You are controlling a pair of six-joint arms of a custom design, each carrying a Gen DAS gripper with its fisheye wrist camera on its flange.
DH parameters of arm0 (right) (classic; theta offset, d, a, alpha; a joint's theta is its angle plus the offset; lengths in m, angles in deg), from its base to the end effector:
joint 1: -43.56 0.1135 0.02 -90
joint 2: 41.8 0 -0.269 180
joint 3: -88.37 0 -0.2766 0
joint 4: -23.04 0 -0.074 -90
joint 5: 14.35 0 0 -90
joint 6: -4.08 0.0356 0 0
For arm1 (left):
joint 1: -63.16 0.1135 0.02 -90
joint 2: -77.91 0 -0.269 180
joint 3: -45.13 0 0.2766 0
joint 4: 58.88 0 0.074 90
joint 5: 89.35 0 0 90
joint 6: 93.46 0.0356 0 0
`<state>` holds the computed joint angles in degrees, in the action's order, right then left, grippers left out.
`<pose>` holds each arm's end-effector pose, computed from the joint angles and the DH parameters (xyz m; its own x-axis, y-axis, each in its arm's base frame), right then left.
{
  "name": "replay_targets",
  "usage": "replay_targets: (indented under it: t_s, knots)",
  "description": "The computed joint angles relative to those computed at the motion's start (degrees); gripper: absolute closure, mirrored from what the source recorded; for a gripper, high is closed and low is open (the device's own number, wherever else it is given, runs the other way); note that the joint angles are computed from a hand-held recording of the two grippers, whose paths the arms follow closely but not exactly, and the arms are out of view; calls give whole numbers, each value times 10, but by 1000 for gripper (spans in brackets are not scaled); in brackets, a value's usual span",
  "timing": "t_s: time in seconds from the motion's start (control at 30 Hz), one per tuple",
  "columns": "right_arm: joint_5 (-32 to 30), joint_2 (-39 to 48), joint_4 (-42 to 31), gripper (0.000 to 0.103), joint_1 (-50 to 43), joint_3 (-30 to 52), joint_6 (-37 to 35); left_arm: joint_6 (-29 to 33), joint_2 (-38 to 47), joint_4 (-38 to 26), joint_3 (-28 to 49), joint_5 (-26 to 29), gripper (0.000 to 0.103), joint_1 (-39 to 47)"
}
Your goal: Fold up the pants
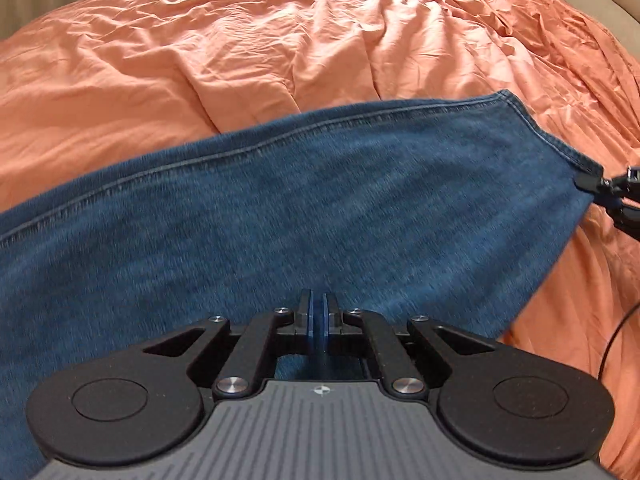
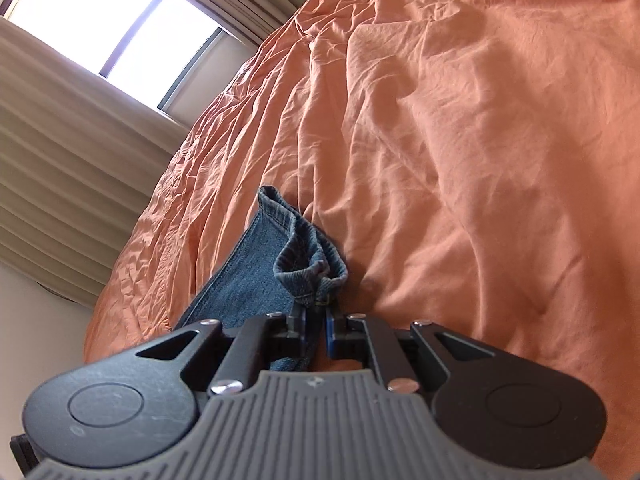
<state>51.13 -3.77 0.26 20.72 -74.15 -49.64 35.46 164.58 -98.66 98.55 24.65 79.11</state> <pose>0.1389 -0.0425 0.1091 -0.4655 0.7802 -0.4179 0.4346 0.6128 0.6600 0.2605 0.0594 0.1285 -0.8015 0.3678 -0.4715 0.4712 0.8739 -0.1193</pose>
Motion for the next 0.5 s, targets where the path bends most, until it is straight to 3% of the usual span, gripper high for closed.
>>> replay_targets:
  t_s: [0.13, 0.3, 0.5]
  knots:
    - [55, -16, -32, 99, 58, 31, 5, 15, -65, -16, -56, 18, 103, 32]
    - [123, -61, -91, 99, 138, 76, 28, 54, -72, -72, -64, 39, 103, 70]
    - [273, -91, -175, 100, 306, 186, 14, 170, -51, -213, 2, 84, 102, 167]
